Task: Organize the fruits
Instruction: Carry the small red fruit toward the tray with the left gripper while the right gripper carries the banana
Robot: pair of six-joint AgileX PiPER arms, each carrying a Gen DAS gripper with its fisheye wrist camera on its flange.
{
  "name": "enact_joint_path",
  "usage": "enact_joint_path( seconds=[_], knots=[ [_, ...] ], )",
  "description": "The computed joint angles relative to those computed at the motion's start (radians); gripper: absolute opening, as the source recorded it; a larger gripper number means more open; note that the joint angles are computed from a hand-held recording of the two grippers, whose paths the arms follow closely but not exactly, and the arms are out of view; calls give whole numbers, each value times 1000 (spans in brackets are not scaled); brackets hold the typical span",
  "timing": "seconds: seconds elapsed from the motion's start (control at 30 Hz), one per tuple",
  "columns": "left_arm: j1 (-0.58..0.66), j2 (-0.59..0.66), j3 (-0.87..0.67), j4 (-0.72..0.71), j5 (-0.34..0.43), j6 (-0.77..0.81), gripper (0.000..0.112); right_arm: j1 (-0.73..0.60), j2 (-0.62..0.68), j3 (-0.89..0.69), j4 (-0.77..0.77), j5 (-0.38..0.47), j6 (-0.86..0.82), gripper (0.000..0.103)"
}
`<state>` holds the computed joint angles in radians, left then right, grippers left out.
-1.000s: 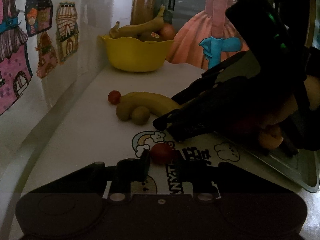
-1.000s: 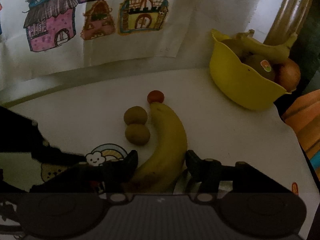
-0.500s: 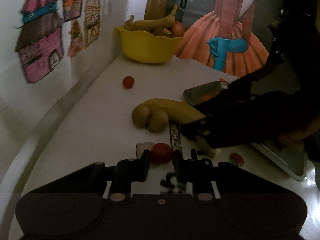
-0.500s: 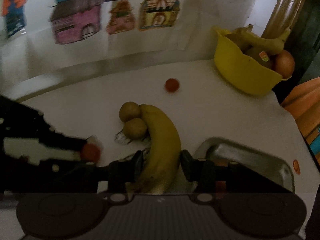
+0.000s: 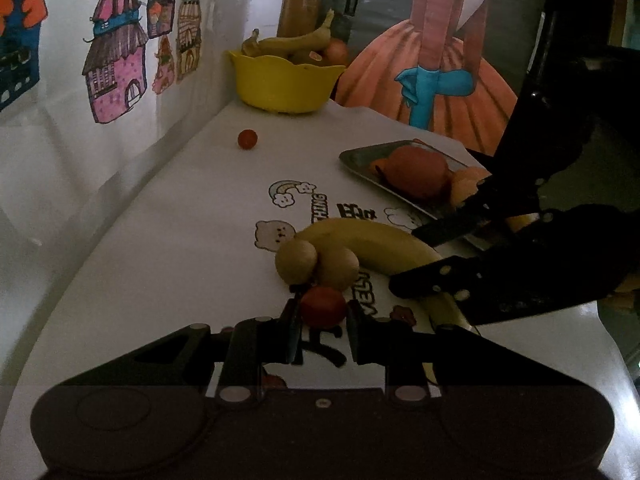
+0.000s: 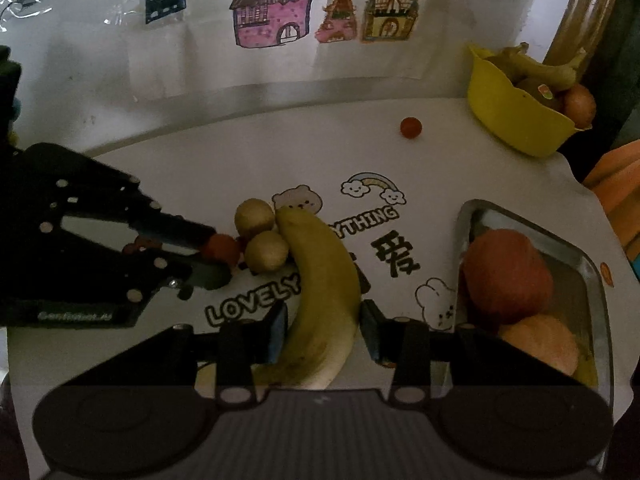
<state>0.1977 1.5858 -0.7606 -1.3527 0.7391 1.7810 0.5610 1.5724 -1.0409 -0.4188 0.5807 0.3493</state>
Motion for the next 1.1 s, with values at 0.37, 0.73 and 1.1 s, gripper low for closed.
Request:
enact_joint_path(
  seconds=[0.37, 0.73, 1.1],
  knots=[
    [4, -42, 62, -59, -19, 36, 26, 1, -10, 128, -274, -175, 442, 39],
    [9, -81, 132, -115, -6, 97, 26, 74, -191, 371, -656, -195, 921, 38],
    [-130, -140, 205, -203, -60, 114, 26, 124, -498, 643, -792, -180, 1178, 38]
  ],
)
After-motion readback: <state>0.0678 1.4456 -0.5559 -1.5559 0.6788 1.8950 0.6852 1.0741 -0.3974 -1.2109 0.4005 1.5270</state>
